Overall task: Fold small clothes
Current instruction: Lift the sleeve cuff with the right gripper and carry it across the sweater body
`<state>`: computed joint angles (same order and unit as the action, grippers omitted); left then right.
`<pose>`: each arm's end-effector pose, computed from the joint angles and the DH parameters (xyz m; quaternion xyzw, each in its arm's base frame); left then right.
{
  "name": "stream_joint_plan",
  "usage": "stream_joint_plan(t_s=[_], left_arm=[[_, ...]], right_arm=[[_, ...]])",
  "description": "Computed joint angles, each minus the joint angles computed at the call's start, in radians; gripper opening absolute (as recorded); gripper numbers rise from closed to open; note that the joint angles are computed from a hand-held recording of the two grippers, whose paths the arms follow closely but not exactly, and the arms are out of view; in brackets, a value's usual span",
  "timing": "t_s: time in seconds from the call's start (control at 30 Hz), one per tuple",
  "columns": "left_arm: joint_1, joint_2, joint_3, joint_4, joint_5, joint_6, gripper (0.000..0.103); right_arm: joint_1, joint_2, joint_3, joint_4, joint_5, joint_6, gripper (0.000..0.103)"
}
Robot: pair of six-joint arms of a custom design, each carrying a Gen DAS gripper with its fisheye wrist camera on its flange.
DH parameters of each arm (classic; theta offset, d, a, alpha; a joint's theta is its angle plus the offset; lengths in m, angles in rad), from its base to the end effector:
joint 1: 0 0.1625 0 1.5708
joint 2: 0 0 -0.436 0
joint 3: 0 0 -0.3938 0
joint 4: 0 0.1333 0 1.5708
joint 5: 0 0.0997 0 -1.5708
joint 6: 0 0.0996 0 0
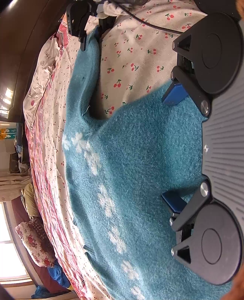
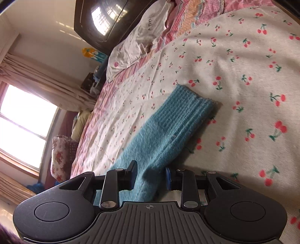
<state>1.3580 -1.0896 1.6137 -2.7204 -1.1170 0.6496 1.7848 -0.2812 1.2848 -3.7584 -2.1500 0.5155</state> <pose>0.0302 -0.6981 0.3377 0.3246 0.8712 -0.2463 0.2739 0.2353 -0.7115 0.0122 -0.2770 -0.7623 0.5841 0.0306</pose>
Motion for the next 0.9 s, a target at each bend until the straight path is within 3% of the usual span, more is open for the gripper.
stream_joint_plan(t_s=[0.2, 0.37, 0.57, 0.77, 0.9], left_arm=[[0.006, -0.003, 0.0, -0.003, -0.015, 0.003, 0.103], [0.016, -0.028, -0.003, 0.009, -0.029, -0.016, 0.103], [0.052, -0.066, -0.02, -0.004, -0.028, -0.001, 0.103], [0.099, -0.072, -0.064, -0.013, -0.02, -0.01, 0.103], [0.128, -0.08, -0.089, -0.01, -0.032, -0.027, 0.103]], right_arm=[[0.01, 0.025, -0.079, 0.058, -0.032, -0.029, 0.032], [0.047, 0.03, -0.102, 0.055, -0.055, -0.129, 0.016], [0.105, 0.064, -0.209, 0.111, -0.043, -0.256, 0.013], [0.164, 0.174, -0.439, 0.283, 0.009, -0.357, 0.013], [0.196, 0.316, -0.714, 0.479, 0.034, -0.428, 0.012]])
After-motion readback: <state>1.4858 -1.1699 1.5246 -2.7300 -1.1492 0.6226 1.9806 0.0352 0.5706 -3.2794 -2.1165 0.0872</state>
